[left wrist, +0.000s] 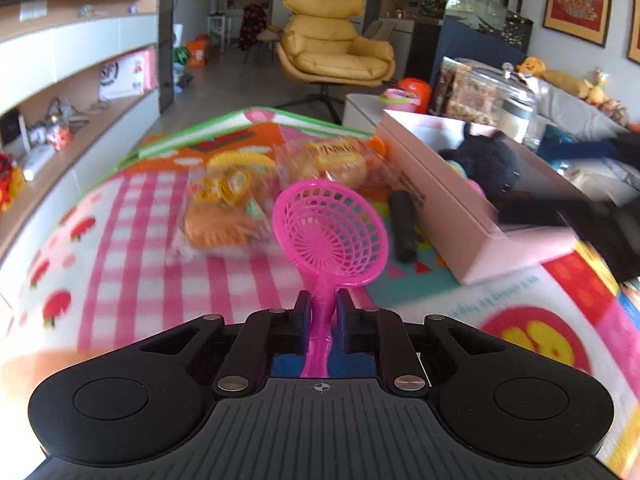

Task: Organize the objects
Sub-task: 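Grasp the pink toy net by its handle with the left tool, then grasp the yellow corn toy with the right tool while the left tool holds the net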

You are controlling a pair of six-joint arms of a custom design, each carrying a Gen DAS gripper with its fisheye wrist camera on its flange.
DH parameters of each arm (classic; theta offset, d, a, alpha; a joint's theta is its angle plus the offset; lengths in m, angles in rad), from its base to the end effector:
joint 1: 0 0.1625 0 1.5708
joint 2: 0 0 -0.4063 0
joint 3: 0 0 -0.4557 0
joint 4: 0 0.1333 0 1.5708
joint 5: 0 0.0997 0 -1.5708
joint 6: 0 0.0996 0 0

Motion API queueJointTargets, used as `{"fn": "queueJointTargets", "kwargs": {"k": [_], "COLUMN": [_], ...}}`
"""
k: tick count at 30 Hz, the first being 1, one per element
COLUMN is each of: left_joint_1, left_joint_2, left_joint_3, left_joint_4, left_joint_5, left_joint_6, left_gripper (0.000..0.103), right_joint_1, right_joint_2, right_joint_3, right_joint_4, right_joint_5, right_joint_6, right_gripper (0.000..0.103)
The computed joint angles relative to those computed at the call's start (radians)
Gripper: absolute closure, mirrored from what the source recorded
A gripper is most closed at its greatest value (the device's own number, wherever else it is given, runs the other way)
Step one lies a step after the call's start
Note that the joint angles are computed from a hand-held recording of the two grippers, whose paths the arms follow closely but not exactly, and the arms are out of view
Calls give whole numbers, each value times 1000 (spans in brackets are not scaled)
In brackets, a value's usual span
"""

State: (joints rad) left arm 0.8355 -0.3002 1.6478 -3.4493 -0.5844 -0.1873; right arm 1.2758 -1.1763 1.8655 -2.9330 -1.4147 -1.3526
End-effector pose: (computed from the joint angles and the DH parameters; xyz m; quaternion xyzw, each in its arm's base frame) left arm -0.2439 -0.5922 -0.1587 0.1104 0.8519 -0.4103 0.3063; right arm -0.0458 -0.6624 0.2330 0.4970 -0.7995 0.2777 0.1915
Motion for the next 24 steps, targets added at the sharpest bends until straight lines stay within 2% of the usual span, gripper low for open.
{"fn": "queueJointTargets", "kwargs": {"k": [3,9,11,14,19,20,21,22,24], "left_joint_1": [-27,-46,-46,-47,-44,-43,-41,-41,-37], "left_joint_2": [-9,-31,-42,-55,-54,-53,-52,-50,-46], "left_joint_3": [58,153,179,211,214,213,213,212,208], "left_joint_4": [-44,-130,-157,-187,-211,-214,-219,-225,-233], "left_joint_5": [3,44,37,34,15,10,5,0,-9], "left_joint_6": [-16,-88,-108,-131,-127,-124,-119,-116,-111], "left_gripper": [88,88,88,88,88,88,88,87,87], "right_joint_1": [85,211,236,262,274,275,276,276,276], "right_joint_2": [91,359,437,528,597,597,593,582,548], "right_joint_3": [-120,-444,-511,-558,-602,-601,-603,-600,-568], "right_joint_4": [100,305,303,236,251,261,289,320,311], "right_joint_5": [-85,-259,-316,-405,-463,-467,-473,-474,-463], "right_joint_6": [121,439,452,422,397,394,396,402,394], "right_gripper": [0,2,10,18,28,38,58,69,72]}}
